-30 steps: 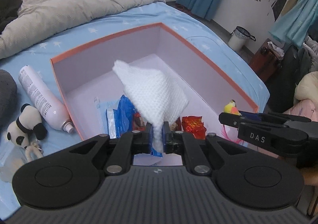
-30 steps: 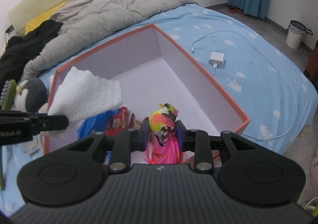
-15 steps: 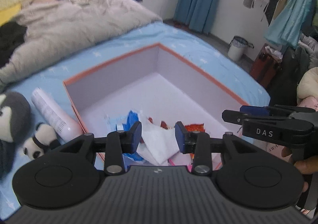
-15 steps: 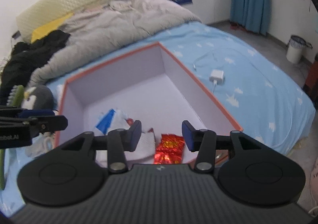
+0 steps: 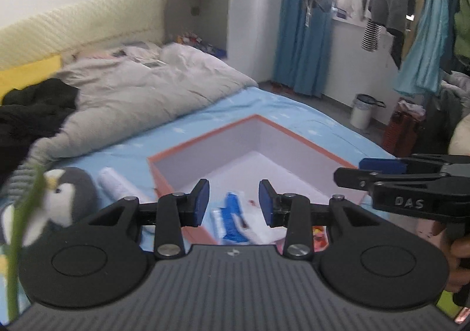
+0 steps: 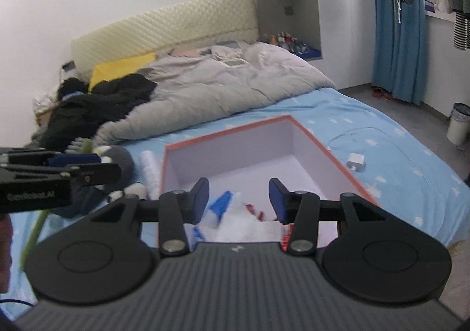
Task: Organize soft objects
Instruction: 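Move both tools back toward the clutter beside the panda plush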
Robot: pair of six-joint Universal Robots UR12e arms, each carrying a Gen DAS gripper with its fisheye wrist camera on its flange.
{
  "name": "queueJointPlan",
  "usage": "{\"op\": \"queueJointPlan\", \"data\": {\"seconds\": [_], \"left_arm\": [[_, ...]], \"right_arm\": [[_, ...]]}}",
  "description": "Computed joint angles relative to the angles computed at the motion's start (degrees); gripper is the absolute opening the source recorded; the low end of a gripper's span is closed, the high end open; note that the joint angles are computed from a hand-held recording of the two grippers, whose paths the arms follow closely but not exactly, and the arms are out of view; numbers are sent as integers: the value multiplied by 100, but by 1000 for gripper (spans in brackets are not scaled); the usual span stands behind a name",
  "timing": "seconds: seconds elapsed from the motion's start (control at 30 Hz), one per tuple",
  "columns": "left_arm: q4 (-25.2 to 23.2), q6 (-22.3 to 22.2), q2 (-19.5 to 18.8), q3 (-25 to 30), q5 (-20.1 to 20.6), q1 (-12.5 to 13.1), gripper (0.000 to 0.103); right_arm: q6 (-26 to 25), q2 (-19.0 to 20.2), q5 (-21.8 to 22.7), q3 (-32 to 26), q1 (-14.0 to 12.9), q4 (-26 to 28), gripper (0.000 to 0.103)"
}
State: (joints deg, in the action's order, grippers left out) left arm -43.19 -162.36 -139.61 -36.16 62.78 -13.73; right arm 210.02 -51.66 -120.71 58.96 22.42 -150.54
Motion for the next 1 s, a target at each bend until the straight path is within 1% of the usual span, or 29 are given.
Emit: {"op": "queueJointPlan", "data": {"seconds": [0.13, 0.33, 0.47, 0.57, 0.67, 0.77, 0.9, 1.0], "left_arm": [[319, -201, 305, -577, -143, 132, 43], [853, -378, 716, -1366, -178, 277, 43], [1151, -559, 956, -1847, -166, 369, 43], [1222, -757, 1093, -2123, -182, 455, 43], [1331, -842, 1229, -2406, -156, 529, 43], [1410, -845, 1330, -2636, -22, 575, 43], [1488, -837, 1411, -2832, 135, 615, 43], [1508, -859, 1464, -2948, 121, 651, 43]], "right_arm": [[-117, 42, 60, -6, 92, -244, 48], [-192, 124, 95, -52, 249, -534, 48], [-321, 211, 9, -148, 366, -594, 48], [-331, 258, 33, -186, 432, -608, 48], [-273, 292, 26, -207, 492, -592, 48], [-140, 313, 152, -198, 528, -563, 48], [-159, 367, 159, -216, 594, -544, 48], [-87, 408, 224, -235, 621, -486, 48]]}}
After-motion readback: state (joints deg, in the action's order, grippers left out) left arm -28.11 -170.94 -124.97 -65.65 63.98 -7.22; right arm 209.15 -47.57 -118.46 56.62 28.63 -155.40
